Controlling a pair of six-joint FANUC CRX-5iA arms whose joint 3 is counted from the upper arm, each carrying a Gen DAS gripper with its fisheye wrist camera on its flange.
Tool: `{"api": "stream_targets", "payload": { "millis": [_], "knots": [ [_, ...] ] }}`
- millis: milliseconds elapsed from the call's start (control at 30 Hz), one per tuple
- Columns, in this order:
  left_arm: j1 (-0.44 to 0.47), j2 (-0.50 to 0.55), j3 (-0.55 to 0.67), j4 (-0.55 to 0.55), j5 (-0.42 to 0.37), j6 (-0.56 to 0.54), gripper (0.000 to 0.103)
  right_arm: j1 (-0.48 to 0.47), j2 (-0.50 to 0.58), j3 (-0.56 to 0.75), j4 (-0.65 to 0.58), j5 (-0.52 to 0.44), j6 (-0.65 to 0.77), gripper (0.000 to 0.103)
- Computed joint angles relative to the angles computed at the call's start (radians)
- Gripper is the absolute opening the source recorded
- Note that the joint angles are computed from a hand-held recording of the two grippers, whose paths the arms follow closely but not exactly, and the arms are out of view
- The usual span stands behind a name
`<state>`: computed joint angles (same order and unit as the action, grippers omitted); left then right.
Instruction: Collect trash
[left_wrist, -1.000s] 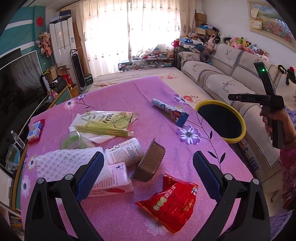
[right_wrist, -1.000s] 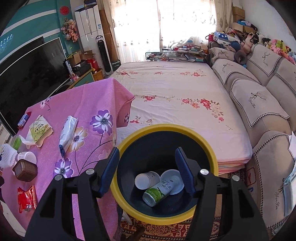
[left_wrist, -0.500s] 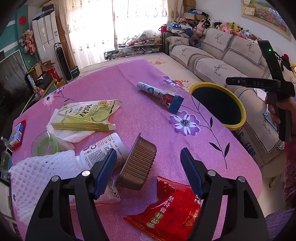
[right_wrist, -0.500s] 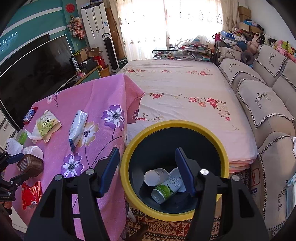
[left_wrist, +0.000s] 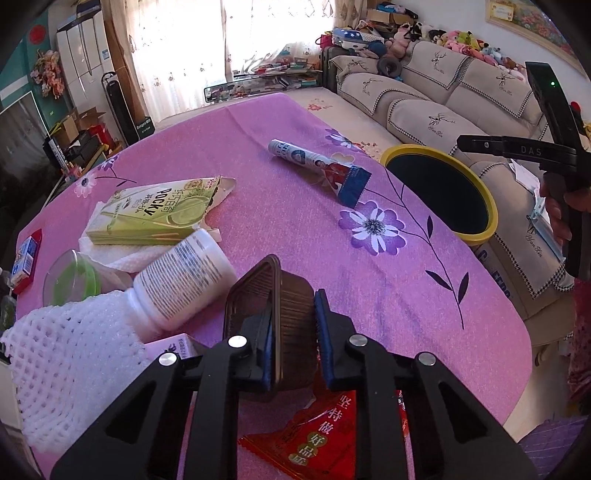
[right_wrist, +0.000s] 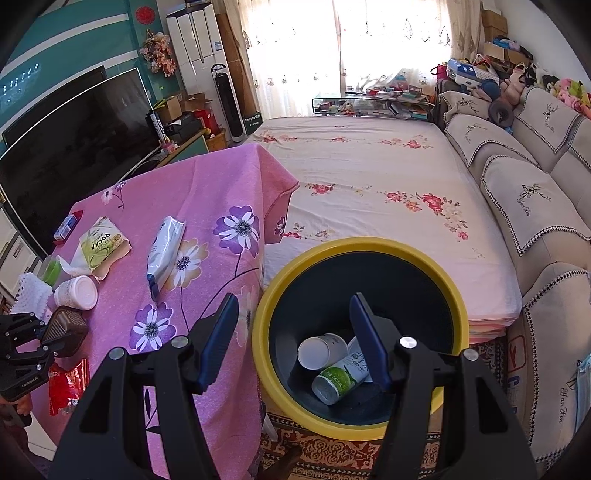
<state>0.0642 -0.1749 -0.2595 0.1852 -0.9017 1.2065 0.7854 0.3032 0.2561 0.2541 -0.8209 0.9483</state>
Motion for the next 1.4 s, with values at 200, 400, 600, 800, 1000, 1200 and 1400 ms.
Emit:
{"api": "stream_targets", "payload": {
  "millis": [200,400,600,800,1000,1200,1400],
  "knots": [
    [-0.002,-0.024,-0.02,0.052,0.01,-0.047,0.017,0.001,-0.009,-0.009,-0.002,0.006,-0.001,0.06],
    [-0.018,-0.047,-0.014,0.08,0.017,-0.072,0.017,0.005,-0.025,-0.026,0.003,0.016,-0.01,0.06],
    [-0.051,-0.047,0.002,0.089,0.033,-0.071,0.017,0.009,-0.061,-0.073,0.026,0.036,-0.034,0.06],
    [-0.118,0.028,0.078,0.092,0.061,-0.018,0.017,0.012,-0.121,-0.167,0.119,0.041,-0.122,0.06],
    [-0.206,0.172,0.214,0.107,0.066,0.036,0.017,-0.002,-0.202,-0.288,0.24,0.043,-0.245,0.06],
    [-0.295,0.337,0.387,0.056,0.044,0.123,0.017,-0.032,-0.26,-0.362,0.288,0.043,-0.29,0.06],
    [-0.354,0.501,0.558,0.019,0.018,0.2,0.017,-0.062,-0.281,-0.39,0.277,0.054,-0.283,0.06]
  ]
}}
